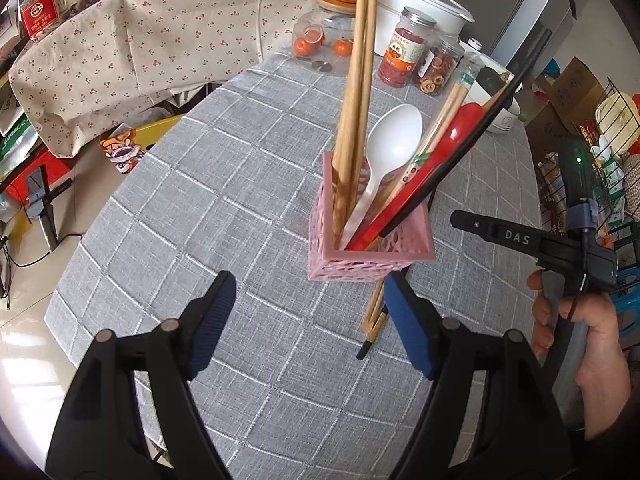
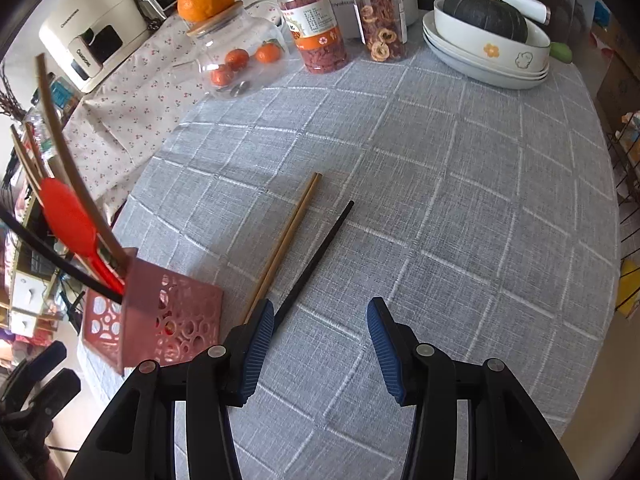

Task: Organize utensils
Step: 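Move the right gripper to the last black chopstick and grasp it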

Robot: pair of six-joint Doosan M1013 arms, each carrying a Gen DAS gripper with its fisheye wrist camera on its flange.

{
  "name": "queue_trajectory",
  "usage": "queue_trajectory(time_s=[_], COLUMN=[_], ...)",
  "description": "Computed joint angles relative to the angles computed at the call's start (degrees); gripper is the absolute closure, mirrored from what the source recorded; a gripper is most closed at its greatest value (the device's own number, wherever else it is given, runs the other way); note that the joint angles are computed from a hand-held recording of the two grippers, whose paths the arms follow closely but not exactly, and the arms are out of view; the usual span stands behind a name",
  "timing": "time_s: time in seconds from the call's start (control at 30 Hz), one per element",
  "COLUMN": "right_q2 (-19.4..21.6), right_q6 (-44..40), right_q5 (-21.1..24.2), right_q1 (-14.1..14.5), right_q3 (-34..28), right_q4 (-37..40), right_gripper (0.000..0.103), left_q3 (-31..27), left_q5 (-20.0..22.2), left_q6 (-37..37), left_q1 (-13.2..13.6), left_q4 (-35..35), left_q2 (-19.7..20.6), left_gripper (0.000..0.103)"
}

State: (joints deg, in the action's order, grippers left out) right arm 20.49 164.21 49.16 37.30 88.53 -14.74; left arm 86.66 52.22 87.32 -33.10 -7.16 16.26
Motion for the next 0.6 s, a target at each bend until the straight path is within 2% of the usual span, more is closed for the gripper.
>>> queue_trajectory(time_s=[0.17,0.33,0.53,0.6], right_q2=[1.54,3.13,4.39,5.10], right_q6=[0.82,1.02,-0.06,-1.61], right_q5=[-0.83,0.32,1.66,3.92], right_q1=[-0.38,-0.80,-0.55,-0.17], right_q3=[-0.72,-1.65,-2.95,-4.16], right_q4=[-1.28,-1.62,-2.58,-3.07], right_gripper=[0.056,0.070,0.072,0.073], left_q3=[-0.31,-0.50,-0.40,-0.40], left_q5=[0.13,0.29,0.20,0.17], left_q6=[-0.02,0.03,0.16,0.39], left_q1=[-0.18,0.19,0.25,0.24], left_q4=[1.26,0.78,1.18,1.18], left_q2=[0.43,0.60,0.57,0.56], left_gripper=[0.026,0.026,0.026,0.026])
